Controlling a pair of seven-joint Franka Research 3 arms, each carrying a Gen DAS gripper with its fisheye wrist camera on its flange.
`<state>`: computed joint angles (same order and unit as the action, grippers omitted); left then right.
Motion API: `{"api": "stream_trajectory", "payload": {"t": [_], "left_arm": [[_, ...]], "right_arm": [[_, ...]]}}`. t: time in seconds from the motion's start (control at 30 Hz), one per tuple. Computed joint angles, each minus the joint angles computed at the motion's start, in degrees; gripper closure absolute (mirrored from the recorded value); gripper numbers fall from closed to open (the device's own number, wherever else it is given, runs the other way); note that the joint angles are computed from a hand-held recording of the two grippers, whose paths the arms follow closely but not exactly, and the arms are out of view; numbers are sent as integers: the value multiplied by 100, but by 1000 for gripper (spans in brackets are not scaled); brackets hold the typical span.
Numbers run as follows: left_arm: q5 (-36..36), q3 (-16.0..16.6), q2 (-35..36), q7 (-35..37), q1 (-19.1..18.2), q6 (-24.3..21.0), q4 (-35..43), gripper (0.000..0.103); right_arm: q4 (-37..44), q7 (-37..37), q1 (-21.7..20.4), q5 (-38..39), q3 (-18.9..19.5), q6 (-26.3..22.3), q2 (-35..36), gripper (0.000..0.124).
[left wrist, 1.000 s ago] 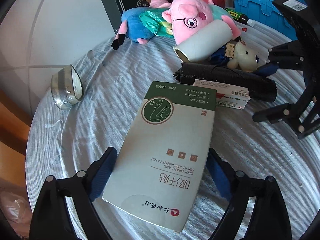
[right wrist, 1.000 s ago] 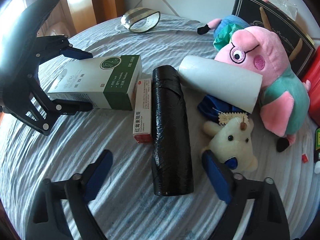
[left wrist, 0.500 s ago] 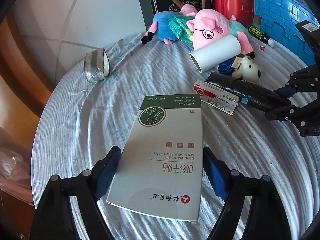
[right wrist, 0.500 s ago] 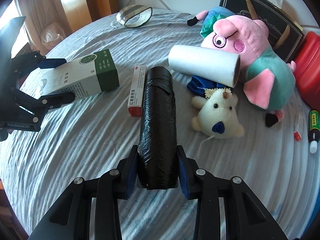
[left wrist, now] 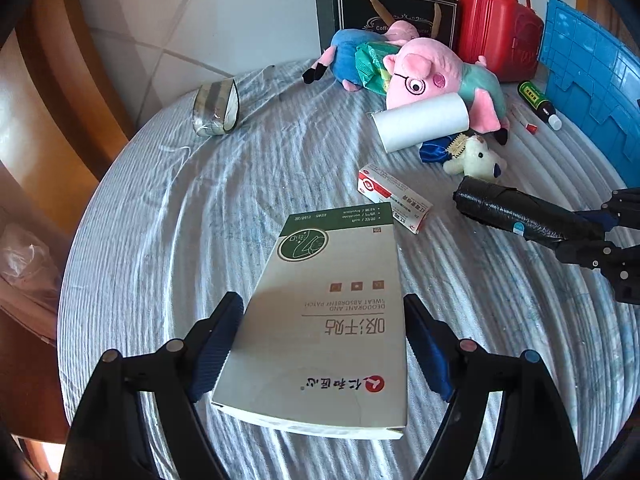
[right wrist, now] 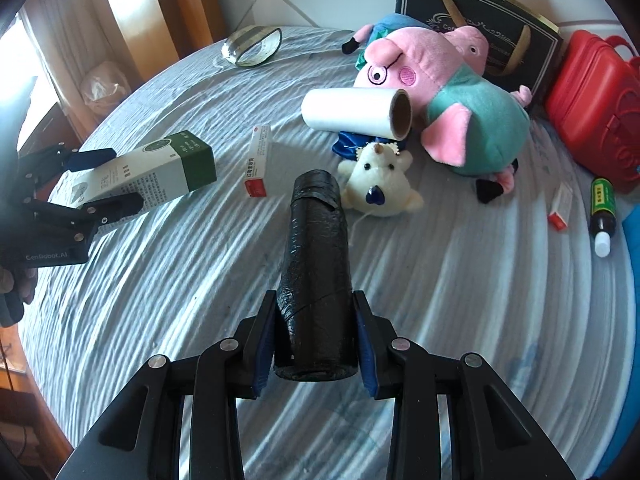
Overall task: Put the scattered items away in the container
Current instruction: 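Carry the held box and black cylinder with both tools over the blue bin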
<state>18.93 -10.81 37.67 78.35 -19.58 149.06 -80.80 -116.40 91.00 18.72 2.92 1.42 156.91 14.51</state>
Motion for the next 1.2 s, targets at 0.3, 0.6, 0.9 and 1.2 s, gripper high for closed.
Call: {"api": "stream_trajectory", "payload": {"t": [0.3, 0.6, 0.9, 1.2], "left_arm": [[179, 86, -524, -765, -243, -91, -326, 23], [338, -15, -818, -1135, -418, -468, -141, 23], [562, -54, -754, -1338, -854, -1033, 722, 23], [767, 52, 17, -1249, -1614, -1949, 2663, 23]], "right_arm": [[-586, -306, -208, 338, 91, -61, -677, 90], [-863, -573, -436, 575, 93, -189, -1380, 90], [-1132, -938, -747, 833, -18, -359, -2269, 90], [-1311, -1475, -1144, 1133, -277, -606, -3053, 90]]}}
